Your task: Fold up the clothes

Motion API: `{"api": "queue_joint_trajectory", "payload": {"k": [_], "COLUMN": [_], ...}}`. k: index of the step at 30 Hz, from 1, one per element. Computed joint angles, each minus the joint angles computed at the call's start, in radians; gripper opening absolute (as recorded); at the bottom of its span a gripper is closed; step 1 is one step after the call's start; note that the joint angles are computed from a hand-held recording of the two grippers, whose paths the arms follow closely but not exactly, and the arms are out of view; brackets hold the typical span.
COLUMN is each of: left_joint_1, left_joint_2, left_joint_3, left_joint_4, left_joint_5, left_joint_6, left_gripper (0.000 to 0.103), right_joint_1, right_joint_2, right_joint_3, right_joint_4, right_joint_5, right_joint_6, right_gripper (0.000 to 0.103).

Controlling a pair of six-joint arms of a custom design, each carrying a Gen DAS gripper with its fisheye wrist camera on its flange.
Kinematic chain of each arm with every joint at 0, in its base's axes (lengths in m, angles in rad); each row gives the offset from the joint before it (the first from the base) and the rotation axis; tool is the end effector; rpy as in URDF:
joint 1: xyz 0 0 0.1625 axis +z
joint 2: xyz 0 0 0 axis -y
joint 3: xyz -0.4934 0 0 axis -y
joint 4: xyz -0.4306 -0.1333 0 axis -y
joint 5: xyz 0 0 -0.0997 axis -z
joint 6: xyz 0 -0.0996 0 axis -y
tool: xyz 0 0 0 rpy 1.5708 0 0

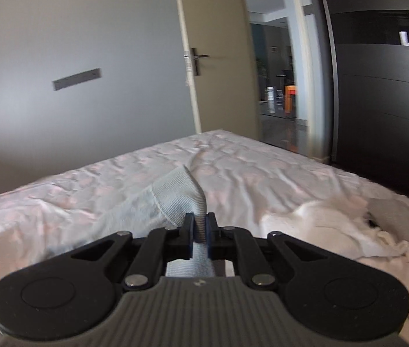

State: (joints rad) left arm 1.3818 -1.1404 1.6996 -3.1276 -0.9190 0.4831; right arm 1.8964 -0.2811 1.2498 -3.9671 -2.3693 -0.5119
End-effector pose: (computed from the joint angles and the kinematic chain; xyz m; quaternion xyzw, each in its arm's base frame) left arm 0.0604 -0.7155 0.4233 0.1297 0.8359 -0.4071 0.3445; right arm 0.3149 -0.7390 0.0333 0.0507 -0.7397 0.5733 0.3487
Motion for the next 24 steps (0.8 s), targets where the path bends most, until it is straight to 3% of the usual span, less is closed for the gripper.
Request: {"api": "queue_joint_trajectory", "payload": {"k": [5,7,9,11,15,18,19,24], "left_joint_1": [0.026,0.035,0.046,0.058,0.067,0.070,0.072,0.084], "left_joint_2": [0.012,0.023,0.031,0.040,0.062,0.080,0.085,0.097], "left_joint_3": [-0.015,-0.020,-0.032,-0.050,-0.061,-0.071,-0.077,-0.100], "left_joint_4": [0.103,0.134,0.188,0.254,0.319,0.349,0.364,0.396], "left_joint_5": [-0.010,-0.016,-0.033,-0.061,-0.083,-0.074,-0.070,-0.046], "left_joint_6": [-0.026,-0.016,-0.031,-0.061,-0.058,-0.044,-0.040,0.027], "left_gripper": [0.032,0.050,0.052,0.052,0.053,0.054,0.054,0.054], "right_joint_1": [-0.032,-0.038,-0.042,-0.049,-0.060,-0.060,-0.061,-0.069], "right_joint_2": [0.008,0.012,0.006,-0.006,-0.029,-0.029,-0.040,-0.132], "right_joint_3": [-0.029,-0.027,-0.013,0.007,0.052,0.068,0.092,0.200], "right_joint_4": [-0.008,-0.062,-0.074,-0.028,0.068,0.044,0.057,0.413], "right_joint_5": [-0.059,-0.062,-0.072,-0.094,-0.116,-0.109,-0.091,0.017], "right_joint_6": [-0.033,-0.077,-0.085,-0.041,0.011,-0.046,-0.045,0.033], "right_gripper": [0.009,0.009,0.009,0.009,0.019,0.037,0.038,0.040]}}
